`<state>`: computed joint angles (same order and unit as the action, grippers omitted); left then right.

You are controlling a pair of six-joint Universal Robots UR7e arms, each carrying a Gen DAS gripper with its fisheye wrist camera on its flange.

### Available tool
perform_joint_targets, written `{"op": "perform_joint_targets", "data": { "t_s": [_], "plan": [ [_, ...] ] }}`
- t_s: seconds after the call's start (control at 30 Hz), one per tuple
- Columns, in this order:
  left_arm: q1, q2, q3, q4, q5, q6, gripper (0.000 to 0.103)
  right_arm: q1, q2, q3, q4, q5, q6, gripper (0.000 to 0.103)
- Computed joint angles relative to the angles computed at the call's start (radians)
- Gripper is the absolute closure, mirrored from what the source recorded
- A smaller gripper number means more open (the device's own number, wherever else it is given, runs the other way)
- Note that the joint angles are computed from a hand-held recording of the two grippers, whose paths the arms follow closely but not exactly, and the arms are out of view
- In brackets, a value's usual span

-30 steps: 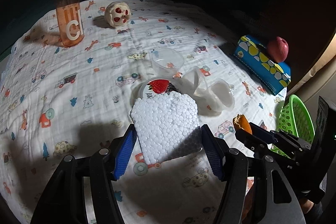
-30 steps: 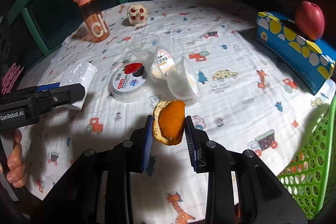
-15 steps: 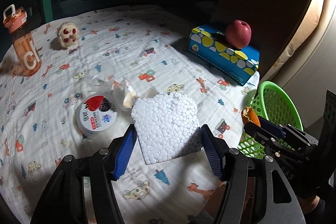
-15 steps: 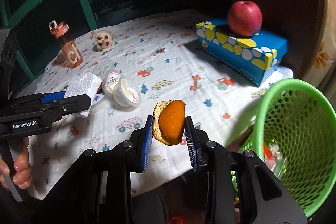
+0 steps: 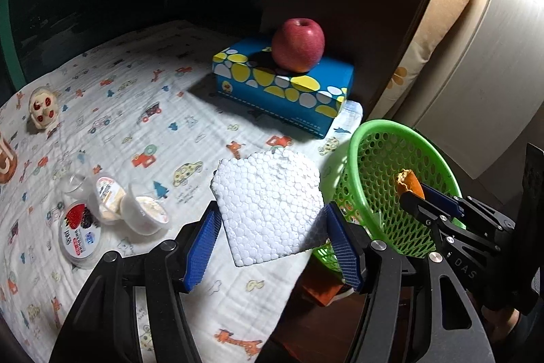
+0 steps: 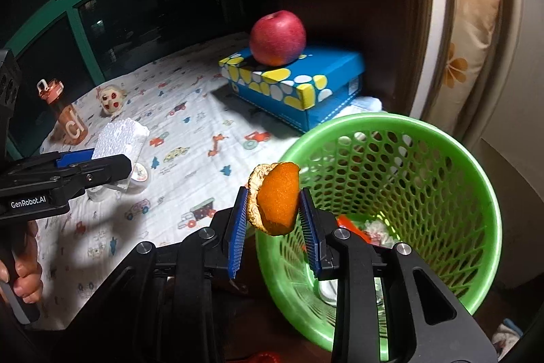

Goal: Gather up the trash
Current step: 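Carry the foam block and bread crust to the green basket and release both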

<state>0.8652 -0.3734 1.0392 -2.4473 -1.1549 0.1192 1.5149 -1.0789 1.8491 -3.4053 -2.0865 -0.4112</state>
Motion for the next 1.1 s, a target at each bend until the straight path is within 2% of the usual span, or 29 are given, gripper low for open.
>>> {"op": "perform_joint_targets", "data": {
  "t_s": [0.4,0.7,1.1],
  "plan": [
    [-0.045,0.095,-0.116,0.082,-0.062,0.036,0.042,-0.066,-0.082,0.071,-0.041,-0.016,0.039,0.07],
    [-0.063,0.135,-0.165,0.123,-0.076,0.047,0.042,-0.104,-0.12,0.099,-0.03,-0.006,0.071,0.069],
    [-0.078,0.186,-0.228,0.175,-0.098,0.061,0.042,-0.123,-0.165,0.152,-0.067,-0.004,0.088,0.052]
  ]
}}
